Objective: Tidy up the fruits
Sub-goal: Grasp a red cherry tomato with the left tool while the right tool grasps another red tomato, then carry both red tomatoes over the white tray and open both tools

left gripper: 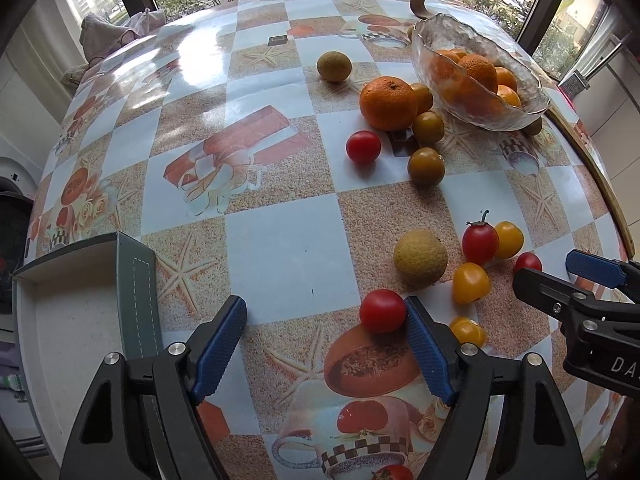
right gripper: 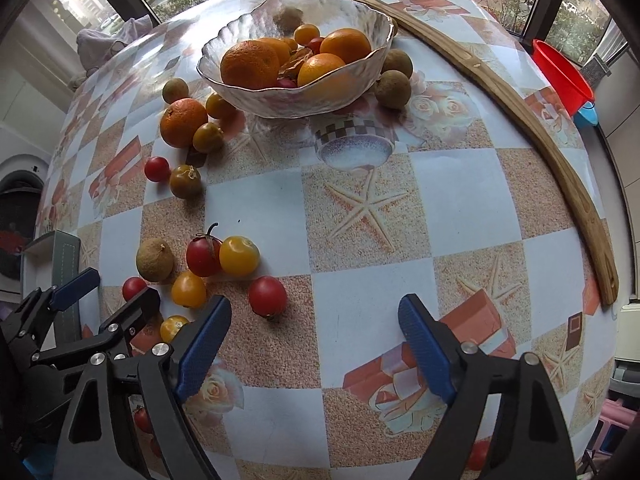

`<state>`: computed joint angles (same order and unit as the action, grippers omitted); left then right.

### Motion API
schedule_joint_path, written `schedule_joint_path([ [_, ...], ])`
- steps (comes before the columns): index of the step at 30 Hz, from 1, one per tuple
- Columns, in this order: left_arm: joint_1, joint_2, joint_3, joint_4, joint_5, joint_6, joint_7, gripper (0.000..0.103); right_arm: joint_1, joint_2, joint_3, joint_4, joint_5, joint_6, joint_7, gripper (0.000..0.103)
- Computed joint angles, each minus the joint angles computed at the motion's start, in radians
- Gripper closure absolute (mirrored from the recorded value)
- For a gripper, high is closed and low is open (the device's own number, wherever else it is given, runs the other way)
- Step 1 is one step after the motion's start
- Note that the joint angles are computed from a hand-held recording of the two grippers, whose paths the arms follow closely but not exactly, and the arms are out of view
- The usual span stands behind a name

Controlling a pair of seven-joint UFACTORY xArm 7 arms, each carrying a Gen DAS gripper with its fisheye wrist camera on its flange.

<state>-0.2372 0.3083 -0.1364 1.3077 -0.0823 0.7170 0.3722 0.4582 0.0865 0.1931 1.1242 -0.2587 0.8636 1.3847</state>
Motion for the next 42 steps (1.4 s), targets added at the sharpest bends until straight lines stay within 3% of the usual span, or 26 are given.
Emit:
schedule_joint_path([
  [2, 0.004, -0.005, -0.004, -0.001, -0.008, 0.002, 0.018, 0.031, 0.002, 0.027, 0.000, 0.037, -0.011, 0.020, -0.032, 0.035],
  [4, 0.003, -0.004, -0.009, 0.003, -0.013, 0.006, 0.034, 0.041, 0.011, 0.048, 0.000, 0.066, -0.023, 0.040, -0.058, 0.055],
  [7, 0.000, -0.023, -0.015, -0.018, -0.025, 0.008, 0.052, 0.054, 0.013, 0.051, -0.004, 0.059, -0.003, -0.011, -0.073, 0.077],
  [10, -0.001, -0.043, -0.026, -0.039, -0.050, 0.012, 0.089, 0.075, 0.019, 0.034, -0.007, 0.035, 0.006, -0.043, -0.039, 0.083],
  [12, -0.003, -0.051, -0.028, -0.047, -0.064, 0.013, 0.107, 0.081, 0.018, 0.008, -0.006, 0.000, 0.016, -0.070, -0.012, 0.083],
  [19, 0.027, -0.097, -0.027, -0.074, -0.189, 0.079, 0.176, 0.081, 0.000, -0.093, 0.018, -0.125, 0.046, -0.159, 0.079, 0.083],
  [28, 0.052, -0.187, 0.007, -0.108, -0.264, 0.126, 0.212, 0.081, -0.003, -0.135, 0.050, -0.123, 0.062, -0.150, 0.078, 0.083],
  [35, 0.092, -0.212, 0.045, -0.094, -0.272, 0.142, 0.224, 0.081, 0.012, -0.043, 0.050, 0.013, 0.059, -0.145, 0.014, 0.083],
  [42, 0.162, -0.189, 0.090, -0.061, -0.238, 0.131, 0.219, 0.081, 0.071, 0.175, 0.022, 0.290, 0.060, -0.133, -0.100, 0.083],
])
